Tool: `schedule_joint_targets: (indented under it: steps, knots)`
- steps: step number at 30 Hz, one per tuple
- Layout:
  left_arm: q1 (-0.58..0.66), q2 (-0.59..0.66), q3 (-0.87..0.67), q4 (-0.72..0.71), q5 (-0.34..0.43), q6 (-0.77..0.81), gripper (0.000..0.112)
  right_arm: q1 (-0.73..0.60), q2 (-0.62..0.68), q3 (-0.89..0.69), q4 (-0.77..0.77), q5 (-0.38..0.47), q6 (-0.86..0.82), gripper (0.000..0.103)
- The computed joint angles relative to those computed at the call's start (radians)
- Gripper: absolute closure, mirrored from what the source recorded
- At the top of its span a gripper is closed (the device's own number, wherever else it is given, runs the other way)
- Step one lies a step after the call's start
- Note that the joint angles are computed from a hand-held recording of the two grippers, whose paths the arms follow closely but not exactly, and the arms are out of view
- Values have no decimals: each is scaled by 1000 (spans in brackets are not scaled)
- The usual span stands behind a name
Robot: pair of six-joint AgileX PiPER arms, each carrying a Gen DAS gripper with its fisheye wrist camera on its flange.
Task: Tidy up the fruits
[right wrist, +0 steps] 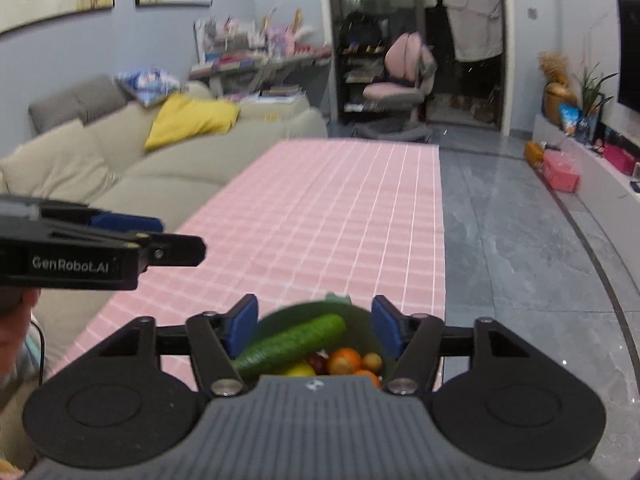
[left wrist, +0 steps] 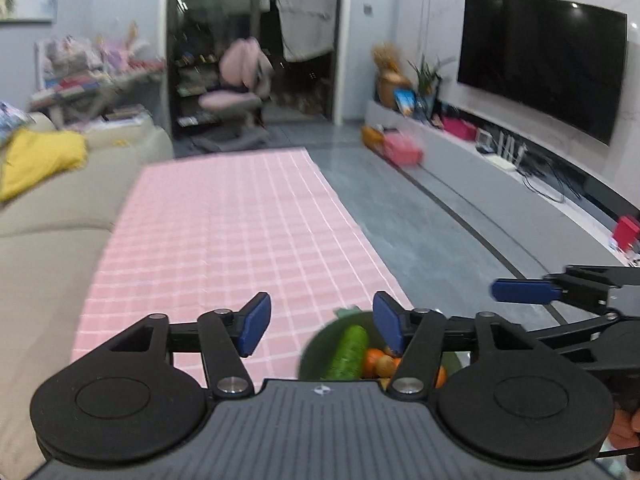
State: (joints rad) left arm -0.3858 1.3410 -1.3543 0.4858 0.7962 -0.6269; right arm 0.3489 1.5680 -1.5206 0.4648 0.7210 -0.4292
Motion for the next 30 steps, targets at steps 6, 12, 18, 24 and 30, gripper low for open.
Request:
schedule_joint_targets:
  steps: [6, 12, 18, 24, 30]
  knots:
    - [-147, -94, 102, 313, 106, -226, 24, 95, -165, 169, -123, -119, 211, 30]
    - [-273, -130, 169, 419, 254, -314, 22, 227, -289, 312, -402, -194, 482, 20]
    - [-307, -184, 221, 370, 317, -410, 21, 339, -374, 407, -650, -195, 729, 16]
    - [-300, -236, 283, 308, 341, -459, 21, 390, -396, 456, -738, -146, 800, 16]
    - [-278, -261, 337, 269, 315, -454, 21, 417, -357, 454, -772, -127, 822, 16]
